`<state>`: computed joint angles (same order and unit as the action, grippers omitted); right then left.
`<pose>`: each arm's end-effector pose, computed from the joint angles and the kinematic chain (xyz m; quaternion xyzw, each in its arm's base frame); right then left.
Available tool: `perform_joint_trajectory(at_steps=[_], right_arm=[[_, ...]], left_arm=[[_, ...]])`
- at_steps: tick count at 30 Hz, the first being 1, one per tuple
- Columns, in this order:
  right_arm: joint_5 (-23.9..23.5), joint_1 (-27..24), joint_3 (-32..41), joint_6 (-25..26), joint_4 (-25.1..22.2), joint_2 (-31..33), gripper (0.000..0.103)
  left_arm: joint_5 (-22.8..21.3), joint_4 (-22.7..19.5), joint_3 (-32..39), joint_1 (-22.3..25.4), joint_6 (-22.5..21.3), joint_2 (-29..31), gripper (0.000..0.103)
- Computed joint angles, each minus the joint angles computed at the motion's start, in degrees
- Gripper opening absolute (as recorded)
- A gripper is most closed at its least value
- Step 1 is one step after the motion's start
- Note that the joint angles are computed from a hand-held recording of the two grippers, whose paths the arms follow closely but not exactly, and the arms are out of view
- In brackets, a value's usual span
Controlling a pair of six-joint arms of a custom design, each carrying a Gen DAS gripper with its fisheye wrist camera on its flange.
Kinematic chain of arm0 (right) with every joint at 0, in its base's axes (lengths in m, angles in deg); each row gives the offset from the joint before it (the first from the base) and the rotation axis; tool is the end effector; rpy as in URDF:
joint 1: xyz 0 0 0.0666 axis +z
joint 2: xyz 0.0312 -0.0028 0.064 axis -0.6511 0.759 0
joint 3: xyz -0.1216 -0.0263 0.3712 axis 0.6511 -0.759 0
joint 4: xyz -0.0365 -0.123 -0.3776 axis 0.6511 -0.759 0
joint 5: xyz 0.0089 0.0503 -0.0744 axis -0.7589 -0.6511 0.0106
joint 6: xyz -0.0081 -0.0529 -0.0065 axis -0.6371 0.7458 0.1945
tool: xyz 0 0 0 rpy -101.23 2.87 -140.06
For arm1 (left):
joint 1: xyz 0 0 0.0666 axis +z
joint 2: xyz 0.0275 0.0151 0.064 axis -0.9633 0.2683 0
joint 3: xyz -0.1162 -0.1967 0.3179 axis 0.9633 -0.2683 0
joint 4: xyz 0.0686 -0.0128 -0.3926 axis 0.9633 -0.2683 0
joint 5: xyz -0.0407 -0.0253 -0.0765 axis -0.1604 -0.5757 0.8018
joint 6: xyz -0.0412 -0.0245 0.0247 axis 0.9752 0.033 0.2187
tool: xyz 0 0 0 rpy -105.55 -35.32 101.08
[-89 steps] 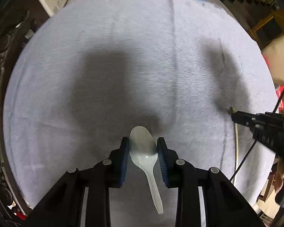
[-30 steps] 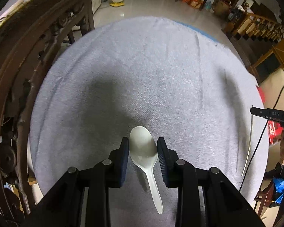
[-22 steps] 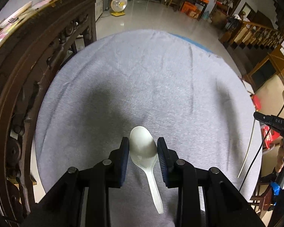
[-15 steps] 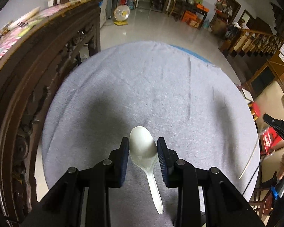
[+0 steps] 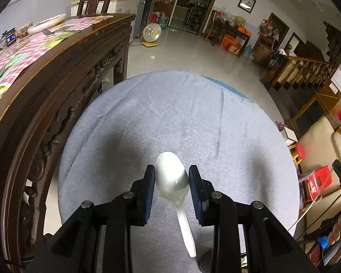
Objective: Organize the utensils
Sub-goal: 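Lift the spoon and chopstick and carry both to the dark holder cup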
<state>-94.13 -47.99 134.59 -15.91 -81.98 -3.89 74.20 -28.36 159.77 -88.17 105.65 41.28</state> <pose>0.3066 -0.0306 0.6439 0.1422 0.8661 0.1662 0.4495 0.4589 -0.1162 0.6199 -0.0133 0.9477 -0.1294 0.2915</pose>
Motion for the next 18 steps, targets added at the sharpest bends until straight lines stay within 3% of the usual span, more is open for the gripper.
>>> perform_joint_trajectory(at_steps=[11, 18], right_arm=[[-0.91, 1.15, -3.84, -3.75, 3.41, -9.45, 0.005], [2.76, 7.60, -7.53, -7.86, 7.85, -15.06, 0.005]], left_arm=[[-2.02, 3.87, -3.13, -1.40, 1.44, -5.87, 0.031], [-3.44, 6.39, -6.17, -3.66, 2.71, -10.86, 0.031]])
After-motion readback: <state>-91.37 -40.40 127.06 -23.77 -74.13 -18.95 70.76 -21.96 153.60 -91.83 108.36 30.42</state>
